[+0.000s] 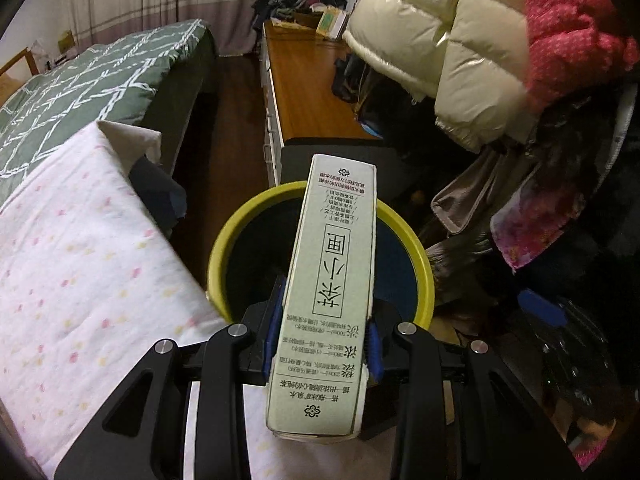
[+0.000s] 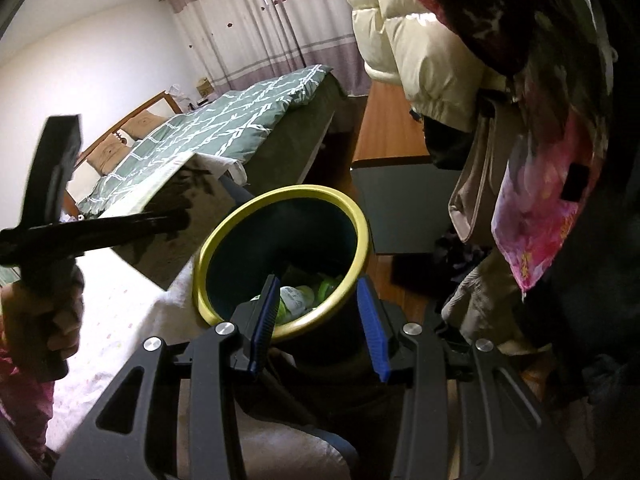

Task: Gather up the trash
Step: 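Carry the tea box over the yellow bin and open the left tool, then grasp the pink strawberry milk carton with the right tool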

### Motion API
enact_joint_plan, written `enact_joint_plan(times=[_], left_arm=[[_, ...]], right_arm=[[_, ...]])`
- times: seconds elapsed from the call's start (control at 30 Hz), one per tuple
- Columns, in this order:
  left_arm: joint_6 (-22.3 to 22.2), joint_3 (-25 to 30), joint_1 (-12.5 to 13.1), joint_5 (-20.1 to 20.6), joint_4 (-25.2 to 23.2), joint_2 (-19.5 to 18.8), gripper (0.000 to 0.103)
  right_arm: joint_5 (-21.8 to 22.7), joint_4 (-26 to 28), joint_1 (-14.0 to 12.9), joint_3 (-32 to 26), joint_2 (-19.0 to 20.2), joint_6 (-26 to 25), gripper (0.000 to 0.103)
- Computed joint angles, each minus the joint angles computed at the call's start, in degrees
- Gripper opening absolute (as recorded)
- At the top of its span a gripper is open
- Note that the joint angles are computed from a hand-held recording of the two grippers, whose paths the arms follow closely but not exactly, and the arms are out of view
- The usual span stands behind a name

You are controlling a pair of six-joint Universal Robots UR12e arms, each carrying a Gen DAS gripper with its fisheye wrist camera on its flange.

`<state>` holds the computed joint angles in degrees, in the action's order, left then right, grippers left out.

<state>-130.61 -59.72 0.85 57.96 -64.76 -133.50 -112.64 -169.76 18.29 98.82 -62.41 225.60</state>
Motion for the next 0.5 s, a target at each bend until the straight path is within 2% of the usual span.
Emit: enact_joint_plan(times=[0.23, 0.3, 0.33, 0.4, 0.5], left_arm=[[-0.4, 0.6, -1.5, 3.1, -0.7, -1.2, 0.036], [-0.6, -0.3, -1.6, 2.9, 0.5, -0.9, 0.050], [-0.5, -0.7, -1.4, 2.7, 1.2, -0.7, 0.053], [-0.5, -1.9, -1.1, 2.1, 2.8, 0.1, 0.069], [-0.4, -3.1, 0.0, 0.6, 3.8, 1.3, 0.071]], right_arm=[[0.8, -0.2, -0.3, 0.3, -0.1, 0.5, 0.040], [0.7, -0.3, -0.3, 0.4, -0.2, 0.7, 0.044], [0.6, -0.3, -0.4, 0.4, -0.1, 0.7, 0.045], [0.5, -0.1, -0.3, 0.3, -0.1, 0.9, 0.045], [0.8, 0.2, -0.2, -0.2, 0.1, 0.5, 0.045]])
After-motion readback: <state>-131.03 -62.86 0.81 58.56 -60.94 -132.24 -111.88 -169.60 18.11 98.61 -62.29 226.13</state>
